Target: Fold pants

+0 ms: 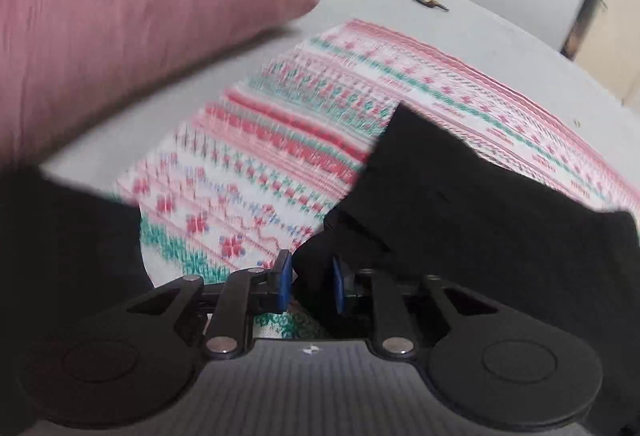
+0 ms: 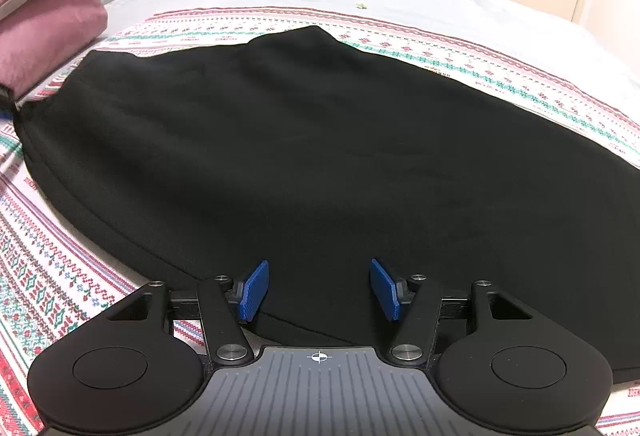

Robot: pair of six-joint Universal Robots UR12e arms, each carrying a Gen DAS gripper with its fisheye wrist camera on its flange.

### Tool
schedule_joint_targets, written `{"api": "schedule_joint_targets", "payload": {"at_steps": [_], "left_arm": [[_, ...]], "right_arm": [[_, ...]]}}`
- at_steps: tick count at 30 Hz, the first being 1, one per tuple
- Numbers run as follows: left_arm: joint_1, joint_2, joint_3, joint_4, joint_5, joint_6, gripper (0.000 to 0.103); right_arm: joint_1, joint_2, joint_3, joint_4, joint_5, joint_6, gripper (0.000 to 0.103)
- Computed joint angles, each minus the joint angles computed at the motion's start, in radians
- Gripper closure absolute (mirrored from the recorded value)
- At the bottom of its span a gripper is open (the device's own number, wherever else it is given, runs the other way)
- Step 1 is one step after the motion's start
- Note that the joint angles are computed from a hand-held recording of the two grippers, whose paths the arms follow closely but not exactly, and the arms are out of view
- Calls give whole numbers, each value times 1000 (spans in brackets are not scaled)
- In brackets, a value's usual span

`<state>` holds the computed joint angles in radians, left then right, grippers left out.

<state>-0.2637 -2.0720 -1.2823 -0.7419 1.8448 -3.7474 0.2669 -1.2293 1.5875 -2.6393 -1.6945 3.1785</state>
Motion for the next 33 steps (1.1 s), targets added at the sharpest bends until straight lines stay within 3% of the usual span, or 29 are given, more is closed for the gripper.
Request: {"api": "schedule_joint_targets", "payload": {"at_steps": [4,9,11,15,17,18,20,22,23,25,28,29,33], "left_arm": [[4,9,-2,0,-2,21,49],[22,41,-37,47,-57,-90,45],[16,46,-42,66,-46,-120,45],[-19,36,-53,243,11,20,45],[-32,22,-42,279,-47,116,43],[-38,14,-29,257,-78,147,42],[-52,-14,30,107,-93,186,40],[-57,-44,88,-49,-90,154,40],[-53,-49,95,-72,-111,118,40],[-45,-51,98,-70,-136,59,40],[-47,-53,107,-68,-130,62,40],[-48,-54,109,-71,-128,61,40],[-46,-58,110,-75,-133,64,39]], "right_arm": [[-1,-1,-1,5,1,-3,47],[-6,-7,-4,25,37,-9,47],[-5,-8,-5,28,46,-22,47],[-6,-3,-9,29,67,-13,45],[-5,-1,-11,29,76,-10,45],[-4,0,-12,29,76,-13,45],[-6,0,-17,35,82,-21,47],[-15,1,-21,27,98,-11,50],[-21,2,-24,12,102,1,50],[-32,12,-42,-20,108,13,50],[-40,53,-111,-38,111,-16,56],[-44,75,-146,-39,119,-29,62],[-53,197,-339,-13,149,-27,64]]}}
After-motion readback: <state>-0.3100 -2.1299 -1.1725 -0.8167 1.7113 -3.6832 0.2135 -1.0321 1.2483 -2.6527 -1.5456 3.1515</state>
